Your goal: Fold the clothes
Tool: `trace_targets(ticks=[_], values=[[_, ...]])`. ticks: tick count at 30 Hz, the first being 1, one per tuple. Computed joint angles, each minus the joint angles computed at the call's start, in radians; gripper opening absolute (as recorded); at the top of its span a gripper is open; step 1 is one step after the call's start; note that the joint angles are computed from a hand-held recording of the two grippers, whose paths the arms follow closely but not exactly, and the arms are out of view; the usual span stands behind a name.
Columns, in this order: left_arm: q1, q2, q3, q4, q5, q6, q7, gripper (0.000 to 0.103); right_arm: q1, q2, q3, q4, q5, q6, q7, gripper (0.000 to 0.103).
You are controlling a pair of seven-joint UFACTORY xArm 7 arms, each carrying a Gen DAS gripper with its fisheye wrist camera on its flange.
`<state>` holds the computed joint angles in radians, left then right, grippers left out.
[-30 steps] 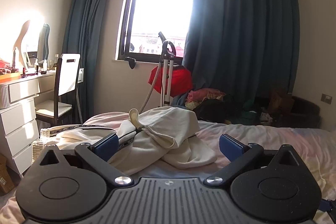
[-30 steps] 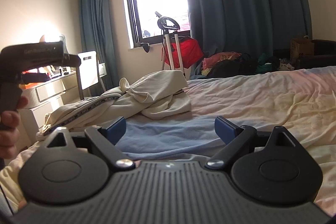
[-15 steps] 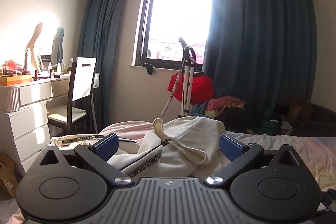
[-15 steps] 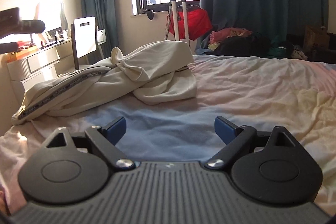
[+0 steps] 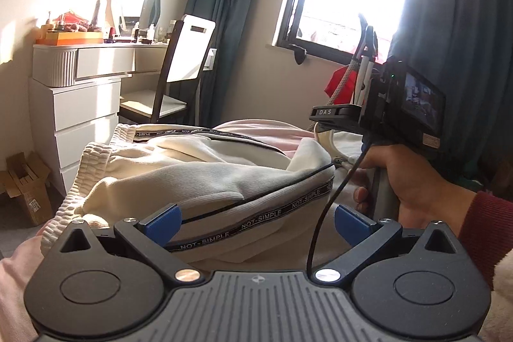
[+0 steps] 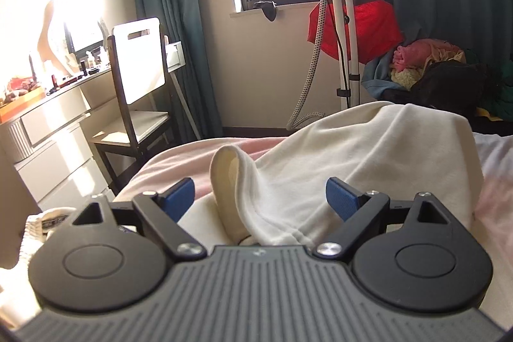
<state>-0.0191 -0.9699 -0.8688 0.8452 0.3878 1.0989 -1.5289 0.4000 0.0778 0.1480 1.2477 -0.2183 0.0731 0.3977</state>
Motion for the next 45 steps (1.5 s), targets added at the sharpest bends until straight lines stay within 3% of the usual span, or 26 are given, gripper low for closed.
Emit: trace_targets(ticks=[1,3,4,5,6,7,10,13,17,20,24,28,33,37,40,42,45], values=[[-0.002,-0.003,0.004,-0.009,-0.002,-0.007,-0.008,0.103,-0.008,0.038,0.014,0.044,-0.036,0.035,0.027,0.077],[-0.007,-0.004,0.011,-0.024,-0.005,-0.02,-0.02,0.103,0.046,0.084,-0.033,0.093,-0.107,0.071,0.036,0.076],[-0.011,-0.003,0.011,-0.028,-0.003,-0.025,-0.021,0.103,0.064,0.103,-0.048,0.113,-0.152,0.084,0.038,0.062],[-0.01,0.0,0.007,-0.026,0.002,-0.021,-0.019,0.103,0.077,0.108,-0.059,0.124,-0.183,0.104,0.048,0.033],[-0.007,0.003,0.001,-0.023,0.007,-0.016,-0.017,0.103,0.098,0.101,-0.086,0.123,-0.221,0.123,0.1,0.017],[-0.004,0.005,-0.004,-0.02,0.013,-0.012,-0.015,0.103,0.115,0.092,-0.11,0.118,-0.256,0.134,0.15,0.01],[0.023,0.015,-0.026,0.002,0.029,-0.008,-0.022,0.103,0.046,-0.031,-0.096,0.001,-0.246,0.057,0.211,0.009],[0.041,0.038,-0.045,0.03,0.03,-0.001,-0.014,0.103,-0.017,-0.18,-0.099,-0.103,-0.207,0.027,0.173,0.009],[0.062,0.031,-0.059,0.057,0.047,0.016,0.001,0.103,-0.005,-0.412,-0.229,-0.209,-0.036,0.071,-0.059,0.009],[0.072,0.006,-0.068,0.077,0.042,0.036,0.012,0.103,-0.028,-0.583,-0.332,-0.258,0.04,0.149,-0.166,0.009],[0.075,-0.018,-0.079,0.105,0.015,0.045,0.05,0.103,-0.139,-0.763,-0.417,-0.315,0.084,0.24,-0.235,0.009],[0.059,-0.036,-0.079,0.123,-0.039,0.036,0.088,0.103,-0.276,-0.894,-0.476,-0.43,0.115,0.249,-0.272,0.009],[0.047,-0.052,-0.089,0.141,-0.103,0.048,0.129,0.103,-0.437,-1.033,-0.573,-0.606,0.154,0.259,-0.341,0.009],[0.057,-0.057,-0.095,0.151,-0.141,0.049,0.152,0.103,-0.507,-1.15,-0.665,-0.745,0.202,0.334,-0.427,0.009],[0.081,-0.03,-0.106,0.173,-0.186,0.054,0.15,0.103,-0.561,-1.103,-0.712,-0.7,0.296,0.526,-0.367,0.011],[0.083,-0.016,-0.108,0.172,-0.203,0.03,0.149,0.102,-0.562,-1.08,-0.725,-0.679,0.367,0.549,-0.335,0.011],[0.092,0.004,-0.132,0.195,-0.195,0.044,0.185,0.102,-0.556,-1.099,-0.724,-0.699,0.422,0.504,-0.384,0.016]])
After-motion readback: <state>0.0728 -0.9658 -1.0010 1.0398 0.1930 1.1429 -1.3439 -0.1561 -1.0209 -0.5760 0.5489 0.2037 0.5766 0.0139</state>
